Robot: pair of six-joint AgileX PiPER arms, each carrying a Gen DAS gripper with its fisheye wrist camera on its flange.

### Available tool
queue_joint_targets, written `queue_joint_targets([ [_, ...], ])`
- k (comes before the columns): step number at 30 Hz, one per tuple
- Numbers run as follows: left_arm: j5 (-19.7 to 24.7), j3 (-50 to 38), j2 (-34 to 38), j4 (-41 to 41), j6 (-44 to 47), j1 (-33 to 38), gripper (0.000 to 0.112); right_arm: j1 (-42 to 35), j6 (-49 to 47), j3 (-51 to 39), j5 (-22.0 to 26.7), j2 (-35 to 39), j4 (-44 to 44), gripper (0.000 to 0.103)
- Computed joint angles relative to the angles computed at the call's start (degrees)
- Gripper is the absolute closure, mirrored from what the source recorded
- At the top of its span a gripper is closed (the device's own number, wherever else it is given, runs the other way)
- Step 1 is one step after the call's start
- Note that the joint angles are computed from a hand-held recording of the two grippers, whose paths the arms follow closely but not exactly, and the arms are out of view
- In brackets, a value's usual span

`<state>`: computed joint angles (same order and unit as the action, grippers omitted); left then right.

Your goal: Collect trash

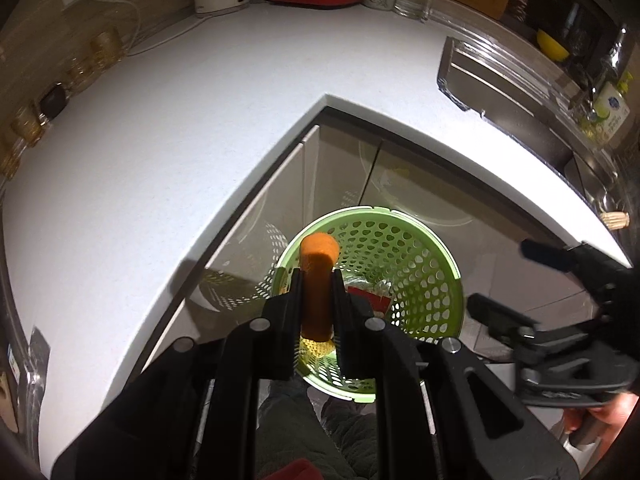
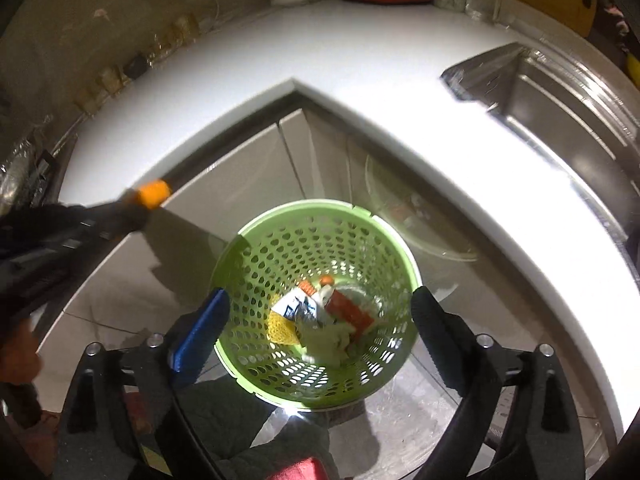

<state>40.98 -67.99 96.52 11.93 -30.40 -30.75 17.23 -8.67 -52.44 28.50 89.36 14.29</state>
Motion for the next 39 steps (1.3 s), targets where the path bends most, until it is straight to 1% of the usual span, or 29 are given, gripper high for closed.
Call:
queue_joint_targets([
  [4, -0.3, -3.1, 4.3, -4.3, 4.5, 0.4, 0.099, -1.1, 2.3, 0.5, 1.5, -5.0, -2.6, 0.007],
  [7, -0.4, -4.7, 6.5, -5.7, 5.9, -0.2, 0.099, -1.9, 3.7, 0.1, 2.3, -6.5, -4.3, 0.007],
  [10, -0.2, -6.2, 8.9, -6.3, 6.9, -1.1, 0.098, -3.3, 3.2, 0.9, 2.8, -8.2, -4.0, 0.007],
  [12, 0.3, -7.1, 10.6, -7.6, 8.0, -1.6, 0.091, -4.0, 2.9, 1.4, 2.9, -8.6, -3.7, 0.007],
  [13, 0.7, -7.6, 11.3, -7.9, 8.2, -1.8, 0.077, -4.0, 3.1, 1.6, 3.1, -8.8, -3.8, 0.007],
  [14, 1.3, -8.0, 12.2, -7.2, 7.1, -2.3, 0.056, -3.8, 3.6, 1.6, 3.2, -8.9, -4.2, 0.007],
  [15, 1.2, -8.0, 12.6, -5.9, 5.5, -2.7, 0.049, -3.9, 3.5, 1.7, 3.3, -8.8, -4.1, 0.007],
  [16, 0.9, -7.8, 12.8, -4.5, 3.9, -3.2, 0.043, -4.0, 3.6, 1.8, 3.4, -8.7, -4.3, 0.007],
  [20, 2.6, -8.8, 13.9, -5.3, 4.0, -3.1, 0.035, -4.2, 3.9, 2.0, 3.3, -8.2, -4.5, 0.007],
  [21, 2.8, -8.8, 13.7, -5.2, 3.7, -3.1, 0.033, -4.2, 3.9, 2.0, 3.2, -8.2, -4.4, 0.007],
  [23, 3.4, -9.1, 13.1, -4.5, 2.5, -3.1, 0.026, -4.3, 3.9, 2.0, 3.1, -8.2, -4.3, 0.007],
  [27, 4.7, -8.7, 10.2, -0.2, -0.6, -3.6, 0.023, -4.7, 3.5, 0.9, 3.2, -8.0, -3.8, 0.007],
  [29, 5.3, -8.3, 7.8, 3.3, -3.2, -3.8, 0.019, -4.8, 3.3, -0.1, 3.5, -8.1, -3.4, 0.006],
  [30, 5.7, -7.9, 6.4, 5.2, -4.6, -3.8, 0.018, -4.9, 3.1, -0.6, 3.8, -8.0, -3.1, 0.003],
  [35, 8.1, -7.2, -1.0, 12.8, -10.9, -2.8, 0.017, -4.5, 2.7, -3.8, 4.8, -8.2, -1.7, 0.002],
  [39, 10.3, -8.7, -5.2, 16.0, -13.2, -0.5, 0.017, -3.3, 4.4, -9.7, 7.3, -6.9, -2.7, 0.003],
])
